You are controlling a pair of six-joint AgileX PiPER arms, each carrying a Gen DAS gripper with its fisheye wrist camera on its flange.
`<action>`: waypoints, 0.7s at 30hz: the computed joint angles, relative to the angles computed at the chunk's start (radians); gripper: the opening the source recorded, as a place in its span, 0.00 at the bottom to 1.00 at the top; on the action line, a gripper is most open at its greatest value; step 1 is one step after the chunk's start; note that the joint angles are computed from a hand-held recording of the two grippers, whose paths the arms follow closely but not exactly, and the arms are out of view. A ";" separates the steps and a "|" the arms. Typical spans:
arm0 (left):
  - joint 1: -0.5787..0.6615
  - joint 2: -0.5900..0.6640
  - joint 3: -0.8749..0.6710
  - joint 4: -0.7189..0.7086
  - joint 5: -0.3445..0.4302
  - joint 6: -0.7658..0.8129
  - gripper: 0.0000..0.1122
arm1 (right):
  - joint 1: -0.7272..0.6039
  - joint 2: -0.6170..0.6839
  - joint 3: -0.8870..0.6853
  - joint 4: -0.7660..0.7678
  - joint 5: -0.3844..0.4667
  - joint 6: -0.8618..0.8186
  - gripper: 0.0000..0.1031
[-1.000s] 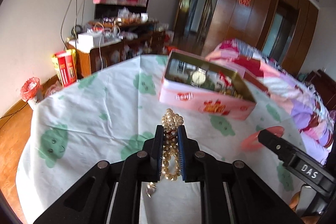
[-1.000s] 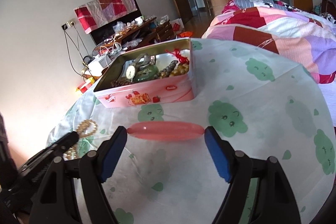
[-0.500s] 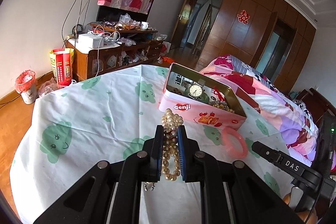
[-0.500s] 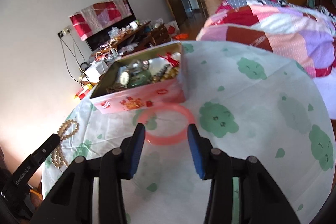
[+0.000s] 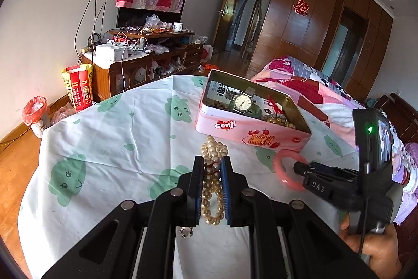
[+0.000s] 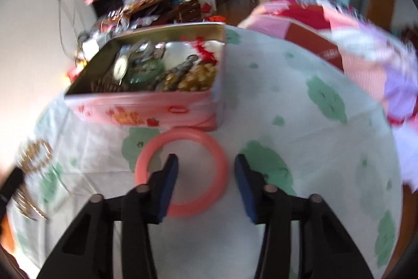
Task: Organize jewelry
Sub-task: 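Carry the pearl necklace and pink bangle into the pink tin and open both grippers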
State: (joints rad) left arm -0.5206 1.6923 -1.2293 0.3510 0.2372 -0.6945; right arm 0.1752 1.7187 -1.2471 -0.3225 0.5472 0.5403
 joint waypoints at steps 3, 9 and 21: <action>0.002 0.007 -0.010 -0.031 0.015 0.029 0.11 | 0.028 -0.012 0.024 -0.060 -0.011 0.020 0.12; 0.001 0.013 -0.018 -0.037 0.027 0.036 0.11 | -0.048 -0.123 0.159 0.261 -0.189 -0.271 0.12; 0.007 -0.015 0.020 0.000 -0.065 -0.017 0.11 | -0.073 -0.231 0.212 0.558 -0.311 -0.462 0.12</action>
State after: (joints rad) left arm -0.5139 1.6773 -1.2093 0.3507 0.1720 -0.7117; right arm 0.1021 1.4877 -1.0347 0.2356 0.2365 0.0780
